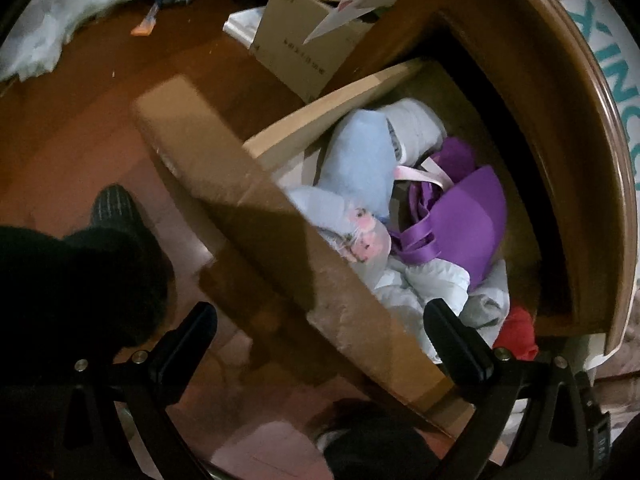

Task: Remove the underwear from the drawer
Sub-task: 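Move both grippers over the open drawer toward the underwear, then lower the right gripper onto the white hexagon-print underwear and close it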

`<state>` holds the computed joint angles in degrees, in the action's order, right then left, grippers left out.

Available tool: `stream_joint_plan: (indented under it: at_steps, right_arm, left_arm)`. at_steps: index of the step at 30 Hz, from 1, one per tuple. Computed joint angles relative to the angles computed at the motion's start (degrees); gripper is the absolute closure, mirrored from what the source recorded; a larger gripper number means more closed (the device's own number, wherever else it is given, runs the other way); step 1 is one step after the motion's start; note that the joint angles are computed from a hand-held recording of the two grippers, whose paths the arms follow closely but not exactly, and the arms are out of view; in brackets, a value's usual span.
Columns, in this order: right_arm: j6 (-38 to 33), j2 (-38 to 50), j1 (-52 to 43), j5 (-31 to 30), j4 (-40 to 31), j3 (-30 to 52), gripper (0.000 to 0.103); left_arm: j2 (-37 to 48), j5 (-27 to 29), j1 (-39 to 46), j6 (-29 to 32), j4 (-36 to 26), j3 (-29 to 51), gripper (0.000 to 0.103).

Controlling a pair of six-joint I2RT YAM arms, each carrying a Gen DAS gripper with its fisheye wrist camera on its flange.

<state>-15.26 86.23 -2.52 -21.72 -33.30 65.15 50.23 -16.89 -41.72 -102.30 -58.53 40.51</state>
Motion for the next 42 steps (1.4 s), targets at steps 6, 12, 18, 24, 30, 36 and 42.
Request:
stream_joint_plan:
  at_steps: [6,12,18,24,30,36,42]
  right_arm:
    - [-1.2,2.0,0.5,-0.4,-2.4,1.5,0.017]
    - [-7.1,5.4,2.2,-1.5,-9.9,4.6,0.017]
    - [-11.3,6.4,4.6,0.2,-16.2,6.0,0.017]
    - [-12.9,13.2,6.1,1.9,-24.8,13.8,0.017]
    - [-13.0,21.0,10.2,6.8,-33.1,22.6,0.017]
    - [-11.6,25.0,13.3,10.5,-35.5,26.4,0.017]
    - [-12.6,26.7,15.3,13.4,-36.6,25.8,0.016]
  left_arm:
    - [6.3,-0.6,1.6,7.3,-5.8,6.3,0.000]
    - [10.5,-5.5,-4.1,8.0,-15.4,13.6,0.002]
    - [12.0,-11.6,-9.4,9.4,-24.1,21.5,0.002]
    - [15.8,-16.3,-4.4,23.9,-26.3,30.4,0.001]
    - [13.1,-11.5,6.1,36.8,-16.4,28.6,0.001]
    - [12.3,-6.6,10.3,41.2,-10.3,24.2,0.001]
    - [8.5,-0.5,13.6,41.6,-5.6,19.6,0.002]
